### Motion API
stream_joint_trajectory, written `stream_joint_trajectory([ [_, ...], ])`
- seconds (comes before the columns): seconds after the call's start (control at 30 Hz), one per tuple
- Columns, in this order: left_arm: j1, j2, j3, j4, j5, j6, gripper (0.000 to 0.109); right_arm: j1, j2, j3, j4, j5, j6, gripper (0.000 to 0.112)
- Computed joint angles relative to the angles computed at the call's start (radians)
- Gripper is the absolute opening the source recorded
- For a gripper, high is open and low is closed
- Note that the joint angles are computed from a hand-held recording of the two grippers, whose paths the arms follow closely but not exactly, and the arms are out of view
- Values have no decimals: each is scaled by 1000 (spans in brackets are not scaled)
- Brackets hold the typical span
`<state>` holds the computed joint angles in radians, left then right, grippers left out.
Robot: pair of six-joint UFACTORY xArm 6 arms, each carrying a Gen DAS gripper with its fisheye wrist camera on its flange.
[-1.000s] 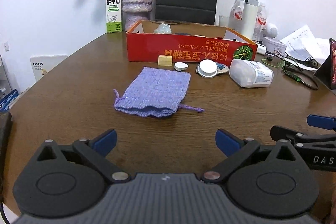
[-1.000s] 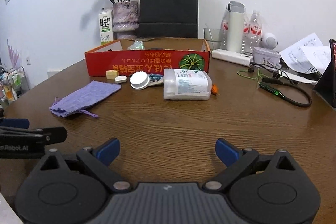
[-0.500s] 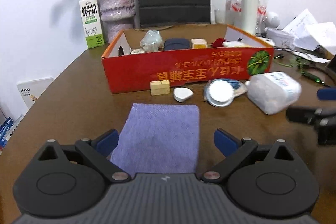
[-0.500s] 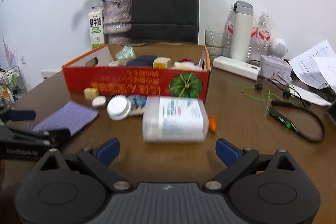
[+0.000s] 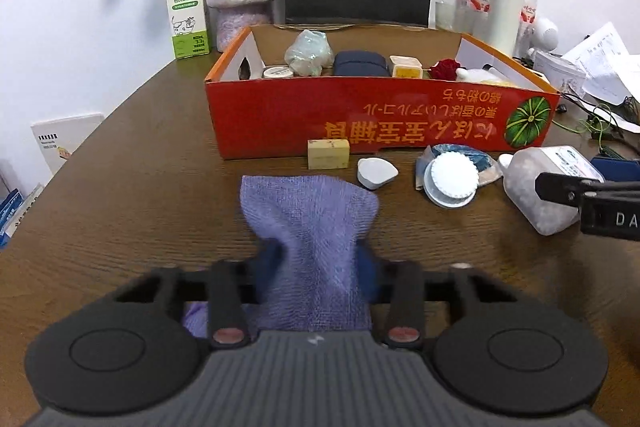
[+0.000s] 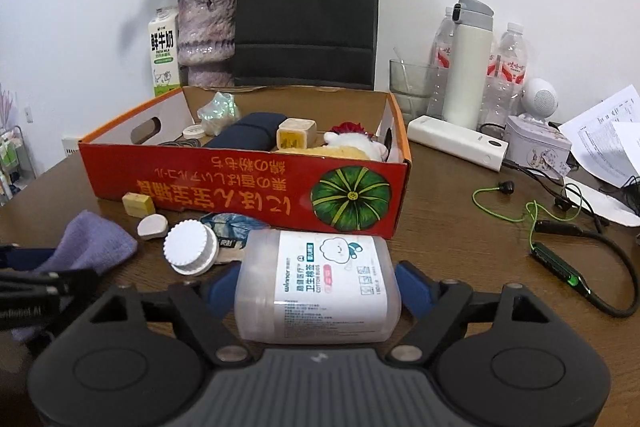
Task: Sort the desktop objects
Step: 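Grasp the purple pouch with the left tool while the right tool grasps the white wipes tub, then lower pouch and tub into the cardboard box and open both tools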
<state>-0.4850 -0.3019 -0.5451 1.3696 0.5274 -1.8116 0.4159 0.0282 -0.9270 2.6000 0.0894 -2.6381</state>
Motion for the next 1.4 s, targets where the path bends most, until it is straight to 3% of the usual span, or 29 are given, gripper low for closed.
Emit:
stream_joint_trajectory([
  [0.07,-17,-5,4,7,23,-13,16,-3,-32,42,-40,25,51,81],
  [0.17,-47,-35,28,-8,43,-39,9,-7,-121,143,-187,75,229,81],
  [0.3,-80,-135,107,-6,-4,-128,8,-7,-270,290,-204,107,257,81],
  [0.4,-180,-202,148,-45,76,-145,8,20,-378,398,-318,115,374,81],
  [0.67,-411,-357,208,-151,250,-168,8,107,-613,592,-304,67,356,81],
  [0.83,-449,-411,206,-153,330,-147,8,102,-693,628,-523,52,604,81],
  [0.9,-402,-435,200,-141,310,-105,8,73,-696,615,-596,76,676,81],
  [1.03,-196,-406,134,-103,166,-22,8,1,-605,494,-639,139,692,81],
  [1.17,78,-256,-6,-69,-102,53,8,-18,-406,269,-684,167,703,81],
  [1.2,142,-192,-60,-73,-162,72,8,-16,-347,202,-764,171,778,81],
  [1.3,251,12,-228,-154,-237,208,8,5,-101,-45,-1078,174,1068,81],
  [1.4,303,234,-408,-373,-268,480,8,28,170,-303,-1392,181,1378,81],
])
